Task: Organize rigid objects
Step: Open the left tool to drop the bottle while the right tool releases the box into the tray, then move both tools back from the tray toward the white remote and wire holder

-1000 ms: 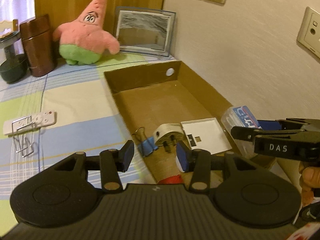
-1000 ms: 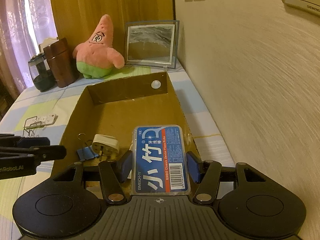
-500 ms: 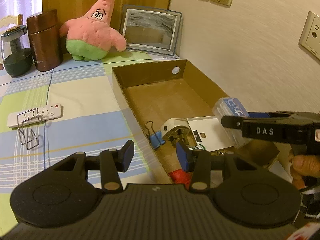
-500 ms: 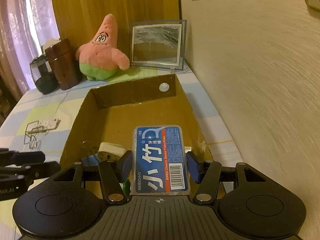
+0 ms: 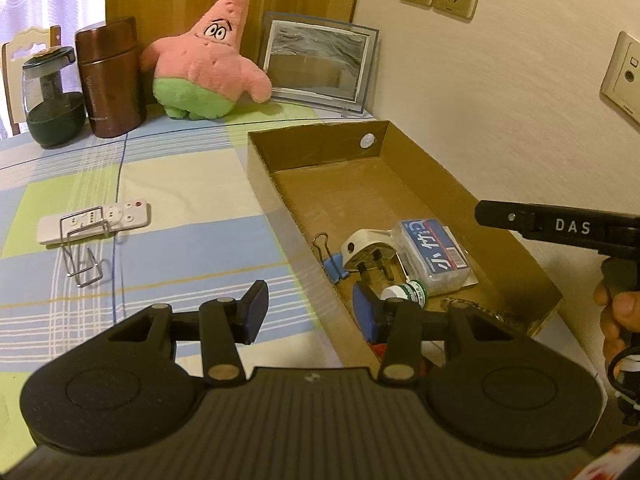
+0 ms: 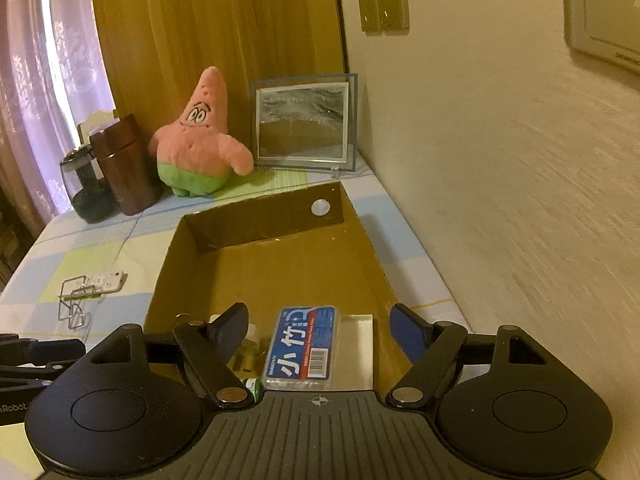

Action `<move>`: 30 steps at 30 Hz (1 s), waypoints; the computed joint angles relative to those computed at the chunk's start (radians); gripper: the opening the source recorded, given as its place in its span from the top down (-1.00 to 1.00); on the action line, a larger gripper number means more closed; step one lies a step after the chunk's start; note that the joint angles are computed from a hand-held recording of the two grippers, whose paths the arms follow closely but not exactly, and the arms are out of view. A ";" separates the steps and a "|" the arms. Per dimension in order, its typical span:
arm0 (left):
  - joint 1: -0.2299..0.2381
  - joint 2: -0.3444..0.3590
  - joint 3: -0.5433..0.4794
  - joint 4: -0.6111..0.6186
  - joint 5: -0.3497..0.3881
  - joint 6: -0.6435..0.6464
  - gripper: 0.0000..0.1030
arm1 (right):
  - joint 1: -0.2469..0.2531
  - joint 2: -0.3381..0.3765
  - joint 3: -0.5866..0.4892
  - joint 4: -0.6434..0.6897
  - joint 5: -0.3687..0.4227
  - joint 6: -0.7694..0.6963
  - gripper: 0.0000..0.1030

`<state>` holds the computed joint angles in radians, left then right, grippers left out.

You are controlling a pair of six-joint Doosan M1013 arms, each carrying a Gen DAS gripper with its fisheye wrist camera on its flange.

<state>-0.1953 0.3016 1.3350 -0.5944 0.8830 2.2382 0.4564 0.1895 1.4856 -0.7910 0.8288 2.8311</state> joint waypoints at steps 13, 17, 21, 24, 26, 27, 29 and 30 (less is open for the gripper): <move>0.031 -0.054 0.036 -0.019 0.004 0.007 0.14 | 0.067 -0.017 -0.011 -0.003 0.056 0.037 -0.46; 0.044 -0.073 0.052 -0.027 0.013 0.009 0.14 | 0.091 -0.021 -0.012 -0.004 0.071 0.046 -0.46; 0.058 -0.092 0.071 -0.035 0.017 0.013 0.13 | 0.114 -0.026 -0.013 -0.006 0.082 0.067 -0.46; 0.069 -0.106 0.084 -0.039 0.016 0.017 0.07 | 0.129 -0.027 -0.017 -0.003 0.088 0.070 -0.46; 0.078 -0.114 0.091 -0.041 0.017 0.018 0.01 | 0.139 -0.024 -0.023 0.002 0.092 0.066 -0.46; 0.082 -0.118 0.095 -0.043 0.017 0.019 -0.01 | 0.143 -0.023 -0.026 0.005 0.093 0.063 -0.46; 0.093 -0.126 0.103 -0.048 0.016 0.021 -0.12 | 0.154 -0.018 -0.033 0.007 0.095 0.056 -0.46; 0.099 -0.129 0.105 -0.050 0.016 0.021 -0.15 | 0.159 -0.015 -0.036 0.010 0.093 0.052 -0.47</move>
